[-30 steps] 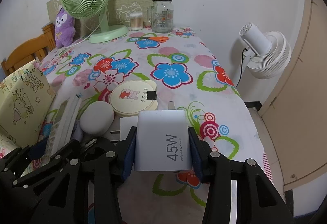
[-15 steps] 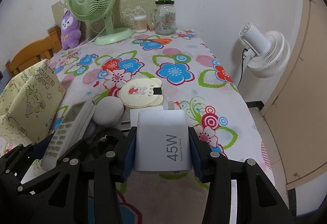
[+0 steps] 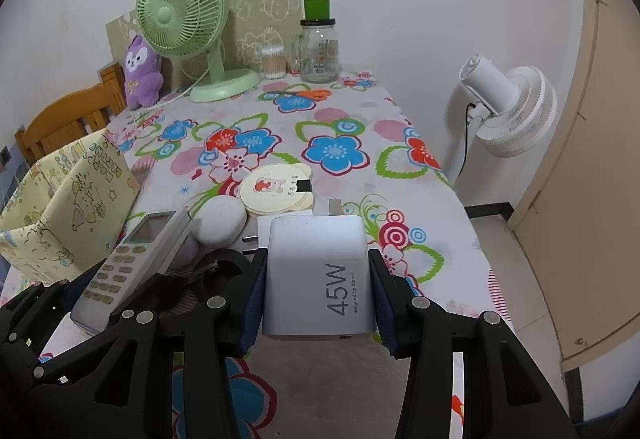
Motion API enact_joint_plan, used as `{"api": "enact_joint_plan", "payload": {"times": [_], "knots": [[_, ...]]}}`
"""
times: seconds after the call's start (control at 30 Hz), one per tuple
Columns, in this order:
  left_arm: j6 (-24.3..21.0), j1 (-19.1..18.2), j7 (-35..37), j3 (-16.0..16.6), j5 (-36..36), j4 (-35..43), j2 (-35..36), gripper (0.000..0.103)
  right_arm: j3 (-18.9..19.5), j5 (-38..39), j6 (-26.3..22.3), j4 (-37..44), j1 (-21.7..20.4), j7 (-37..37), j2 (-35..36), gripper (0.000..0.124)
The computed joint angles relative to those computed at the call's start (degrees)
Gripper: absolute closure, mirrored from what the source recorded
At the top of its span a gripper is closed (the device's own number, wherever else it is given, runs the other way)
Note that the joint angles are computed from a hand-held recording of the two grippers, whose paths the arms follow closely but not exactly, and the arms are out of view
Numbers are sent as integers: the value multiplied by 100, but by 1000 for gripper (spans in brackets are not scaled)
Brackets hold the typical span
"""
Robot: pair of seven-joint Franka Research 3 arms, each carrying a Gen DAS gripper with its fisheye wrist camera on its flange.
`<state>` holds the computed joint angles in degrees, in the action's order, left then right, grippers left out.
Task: Organize rigid objects
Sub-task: 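Lift the remote with the left gripper while the right gripper carries the charger toward the box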
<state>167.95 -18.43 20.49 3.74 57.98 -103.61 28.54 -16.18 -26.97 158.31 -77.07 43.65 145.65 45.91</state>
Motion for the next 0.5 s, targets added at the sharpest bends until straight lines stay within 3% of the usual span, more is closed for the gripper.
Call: {"api": "enact_joint_plan", "payload": {"times": [0.2, 0.5], "knots": [[2, -76, -211, 54, 241, -137, -223, 57, -147, -215, 74, -308, 148, 249, -252, 73], [47, 79, -159, -144, 309, -350, -496, 57, -294, -712, 135, -677, 316, 789, -608, 74]]}}
